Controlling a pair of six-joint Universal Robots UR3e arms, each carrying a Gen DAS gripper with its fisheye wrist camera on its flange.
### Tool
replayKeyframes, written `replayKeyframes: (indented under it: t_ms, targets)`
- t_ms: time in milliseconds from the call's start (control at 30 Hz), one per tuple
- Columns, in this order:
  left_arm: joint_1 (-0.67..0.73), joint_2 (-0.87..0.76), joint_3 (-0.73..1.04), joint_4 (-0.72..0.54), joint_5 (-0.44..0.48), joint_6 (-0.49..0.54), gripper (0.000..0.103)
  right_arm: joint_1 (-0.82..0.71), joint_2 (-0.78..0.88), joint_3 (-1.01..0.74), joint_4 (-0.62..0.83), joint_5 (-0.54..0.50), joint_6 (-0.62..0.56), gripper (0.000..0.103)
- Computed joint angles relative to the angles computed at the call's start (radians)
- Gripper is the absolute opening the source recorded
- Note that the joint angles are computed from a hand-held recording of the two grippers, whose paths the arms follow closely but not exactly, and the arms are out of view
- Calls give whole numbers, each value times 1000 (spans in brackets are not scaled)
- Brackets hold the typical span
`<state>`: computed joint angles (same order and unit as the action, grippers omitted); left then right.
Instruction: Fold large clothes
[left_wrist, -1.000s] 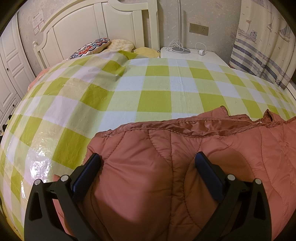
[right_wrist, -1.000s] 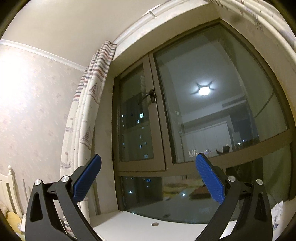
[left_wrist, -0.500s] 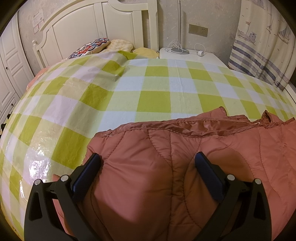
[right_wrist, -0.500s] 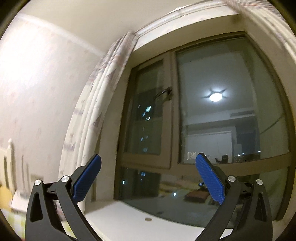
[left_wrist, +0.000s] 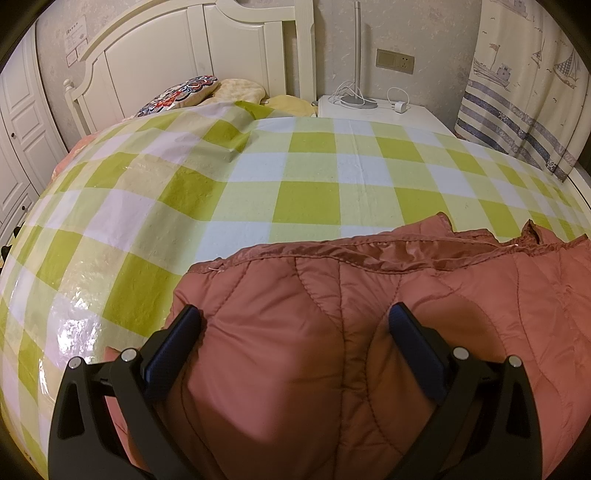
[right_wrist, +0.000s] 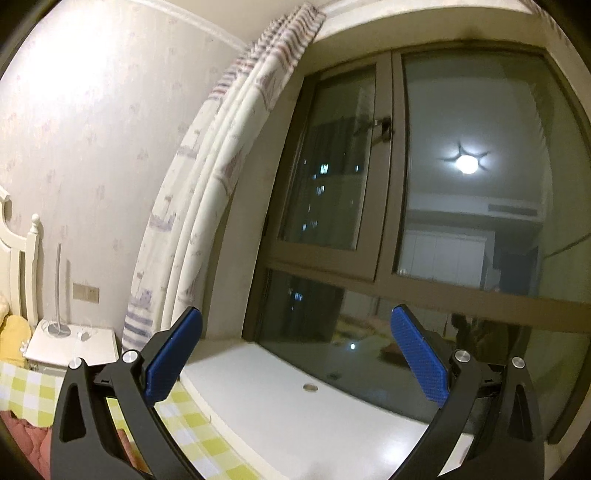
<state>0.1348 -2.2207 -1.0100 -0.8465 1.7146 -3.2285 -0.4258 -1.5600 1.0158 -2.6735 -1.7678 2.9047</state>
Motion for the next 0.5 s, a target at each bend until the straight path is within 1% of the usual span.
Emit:
replayKeyframes:
  t_ms: [167, 300, 400, 500]
  targets:
    - [0, -1, 2, -3, -1, 0, 101, -56, -27, 188, -47, 31, 61, 98]
    - [-2, -4, 12, -13, 4, 1, 101, -117, -71, 385, -155, 59, 109, 98]
    - [-4, -7, 18, -18, 7, 1, 101, -213, -102, 504, -206, 130, 176, 98]
    - [-6, -13, 29, -26, 12, 1, 101, -301, -85, 534, -192, 189, 214, 98]
